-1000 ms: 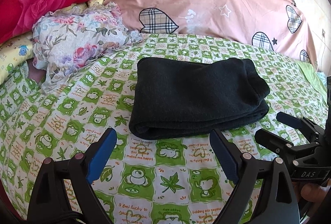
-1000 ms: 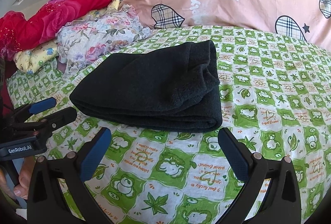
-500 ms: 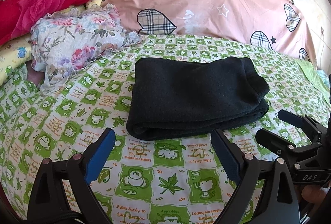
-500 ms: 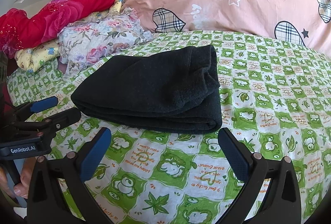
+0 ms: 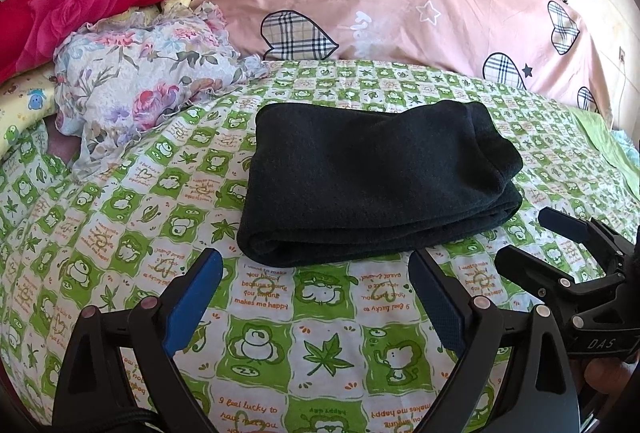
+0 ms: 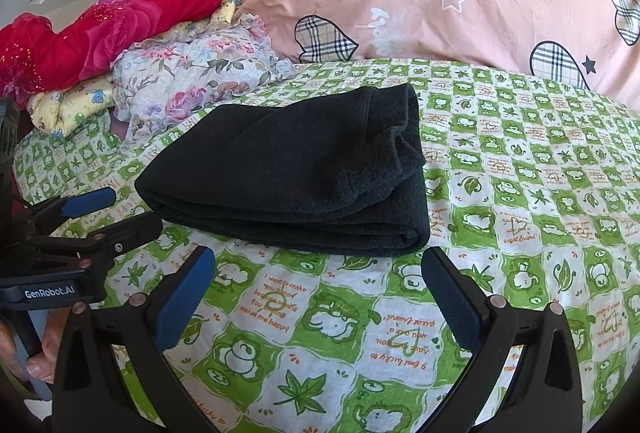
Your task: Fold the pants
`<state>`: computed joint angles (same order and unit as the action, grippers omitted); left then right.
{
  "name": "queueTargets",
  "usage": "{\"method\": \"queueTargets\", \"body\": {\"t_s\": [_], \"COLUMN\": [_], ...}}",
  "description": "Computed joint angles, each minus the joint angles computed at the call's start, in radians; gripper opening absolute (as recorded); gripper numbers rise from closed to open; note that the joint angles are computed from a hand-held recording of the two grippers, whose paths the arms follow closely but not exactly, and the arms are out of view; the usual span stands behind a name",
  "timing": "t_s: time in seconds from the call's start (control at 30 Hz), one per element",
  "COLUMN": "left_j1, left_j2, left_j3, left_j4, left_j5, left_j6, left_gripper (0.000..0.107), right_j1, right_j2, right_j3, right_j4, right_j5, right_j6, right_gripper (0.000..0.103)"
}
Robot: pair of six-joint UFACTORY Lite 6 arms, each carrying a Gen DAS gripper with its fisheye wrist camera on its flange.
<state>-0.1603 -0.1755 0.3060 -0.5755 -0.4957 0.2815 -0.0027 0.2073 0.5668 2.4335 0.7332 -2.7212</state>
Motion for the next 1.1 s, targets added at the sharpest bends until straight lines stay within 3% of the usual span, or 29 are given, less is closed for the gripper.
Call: {"method": "queueTargets", "body": {"t_s": [1.1], "left_j1": [0.002], "left_j2": [0.025], "left_j3": [0.014], "left_j4": [0.016], "left_j5": [0.001], "left_j6": [-0.009], "left_gripper": [0.095], "right_j1": [0.010], "right_j2": [0.005], "right_j3": [0.005], "right_j4": [0.015], "right_j5": [-0.005], "right_j6": [-0.003], "right_gripper": [0.103]}}
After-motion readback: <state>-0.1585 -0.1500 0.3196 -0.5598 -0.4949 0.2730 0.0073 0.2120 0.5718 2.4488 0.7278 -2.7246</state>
